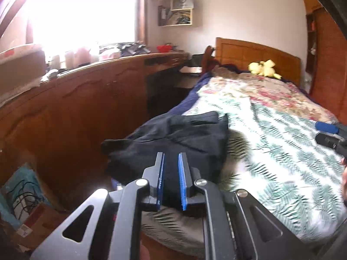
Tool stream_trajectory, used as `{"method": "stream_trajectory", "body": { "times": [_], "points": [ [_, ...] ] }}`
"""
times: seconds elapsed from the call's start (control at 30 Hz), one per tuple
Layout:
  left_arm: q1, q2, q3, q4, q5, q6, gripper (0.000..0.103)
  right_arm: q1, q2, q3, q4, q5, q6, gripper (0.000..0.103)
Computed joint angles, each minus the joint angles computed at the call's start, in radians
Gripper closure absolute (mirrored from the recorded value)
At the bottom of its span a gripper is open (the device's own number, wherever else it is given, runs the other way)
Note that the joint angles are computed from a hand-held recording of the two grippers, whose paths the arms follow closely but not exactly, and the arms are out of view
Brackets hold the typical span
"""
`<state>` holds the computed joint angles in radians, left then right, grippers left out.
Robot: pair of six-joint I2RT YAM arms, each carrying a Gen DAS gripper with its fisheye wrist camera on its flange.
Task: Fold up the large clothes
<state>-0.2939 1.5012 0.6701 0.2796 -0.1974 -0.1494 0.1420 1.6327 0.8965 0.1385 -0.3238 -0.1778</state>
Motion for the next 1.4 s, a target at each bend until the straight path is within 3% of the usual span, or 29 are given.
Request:
{"method": "stream_trajectory", "body": {
  "times": [0.33, 0.67, 0.83, 1.0, 1.4],
  "points": [
    [-0.240, 0.013, 0.115, -0.069, -0.051, -0.063, 0.089, -0.167, -0.198, -0.183, 0.011, -0.063, -0.025, 0.019],
    [-0.517, 0.157, 0.285, -0.139, -0.180, -0.125, 0.087, -0.479, -0.395, -0.354, -0.023, -0.206, -0.104, 0.018],
    [-0.644, 0.227, 0.352, -0.139, -0.213, -0.159, 0.086, -0.742, -0.570, -0.444, -0.108, -0.316, -0.168, 0.018],
    [-0.750, 0.284, 0.424, -0.165, -0.238, -0.187, 0.086, -1.025, -0.662, -0.445, -0.276, -0.480, -0.296, 0.018],
    [-0.920, 0.334, 0.565, -0.215, -0.324, -0.189, 0.086, -1.514, -0.603, -0.331, -0.606, -0.750, -0.619, 0.018]
  ]
}}
